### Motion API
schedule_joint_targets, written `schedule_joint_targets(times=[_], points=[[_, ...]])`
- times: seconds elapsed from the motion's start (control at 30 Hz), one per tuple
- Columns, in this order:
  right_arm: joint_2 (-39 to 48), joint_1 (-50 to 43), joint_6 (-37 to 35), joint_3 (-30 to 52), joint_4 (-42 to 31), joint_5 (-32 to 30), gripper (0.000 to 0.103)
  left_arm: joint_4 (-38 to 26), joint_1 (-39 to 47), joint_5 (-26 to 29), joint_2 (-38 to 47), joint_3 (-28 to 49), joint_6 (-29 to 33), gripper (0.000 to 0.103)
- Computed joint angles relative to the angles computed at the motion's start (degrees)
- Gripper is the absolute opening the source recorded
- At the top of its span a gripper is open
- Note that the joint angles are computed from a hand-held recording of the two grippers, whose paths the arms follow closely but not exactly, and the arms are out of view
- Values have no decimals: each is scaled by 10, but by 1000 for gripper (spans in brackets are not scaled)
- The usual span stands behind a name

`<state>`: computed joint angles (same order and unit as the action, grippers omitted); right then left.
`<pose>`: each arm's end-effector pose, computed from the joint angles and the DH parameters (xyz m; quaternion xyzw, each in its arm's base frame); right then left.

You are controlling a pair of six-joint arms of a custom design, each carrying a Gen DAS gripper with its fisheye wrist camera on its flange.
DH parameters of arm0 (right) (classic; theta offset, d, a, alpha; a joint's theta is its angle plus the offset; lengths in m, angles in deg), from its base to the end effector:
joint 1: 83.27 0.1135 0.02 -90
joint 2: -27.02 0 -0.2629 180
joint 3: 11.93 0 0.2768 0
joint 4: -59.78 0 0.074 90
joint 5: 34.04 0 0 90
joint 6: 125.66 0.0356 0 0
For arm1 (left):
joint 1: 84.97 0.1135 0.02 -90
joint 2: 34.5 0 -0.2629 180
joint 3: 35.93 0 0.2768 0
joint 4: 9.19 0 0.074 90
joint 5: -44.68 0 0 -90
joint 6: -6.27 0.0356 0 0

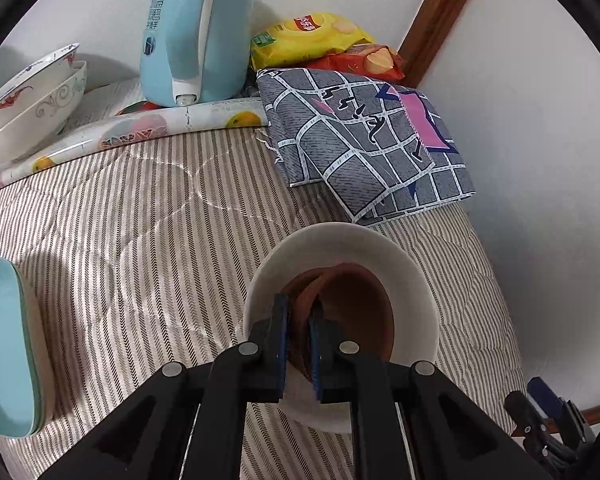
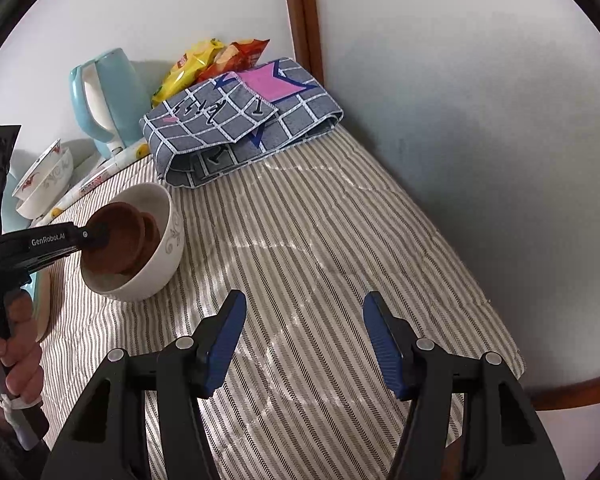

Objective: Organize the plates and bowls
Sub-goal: 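Lower the dark brown bowl into the white bowl and open the left gripper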

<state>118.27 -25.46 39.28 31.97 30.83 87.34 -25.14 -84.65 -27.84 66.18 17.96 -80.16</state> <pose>0.1425 0.1915 0.0713 0.1743 0.9404 -0.0024 0.2920 0.3077 -0.0090 0.0741 0.0630 0.9592 -0.1397 0.2378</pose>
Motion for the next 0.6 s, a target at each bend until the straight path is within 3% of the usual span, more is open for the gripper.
schedule_joint_targets(times=[0.6], points=[[18,0,0,12,1,-12,60,6,-6,10,23,7,6,10]])
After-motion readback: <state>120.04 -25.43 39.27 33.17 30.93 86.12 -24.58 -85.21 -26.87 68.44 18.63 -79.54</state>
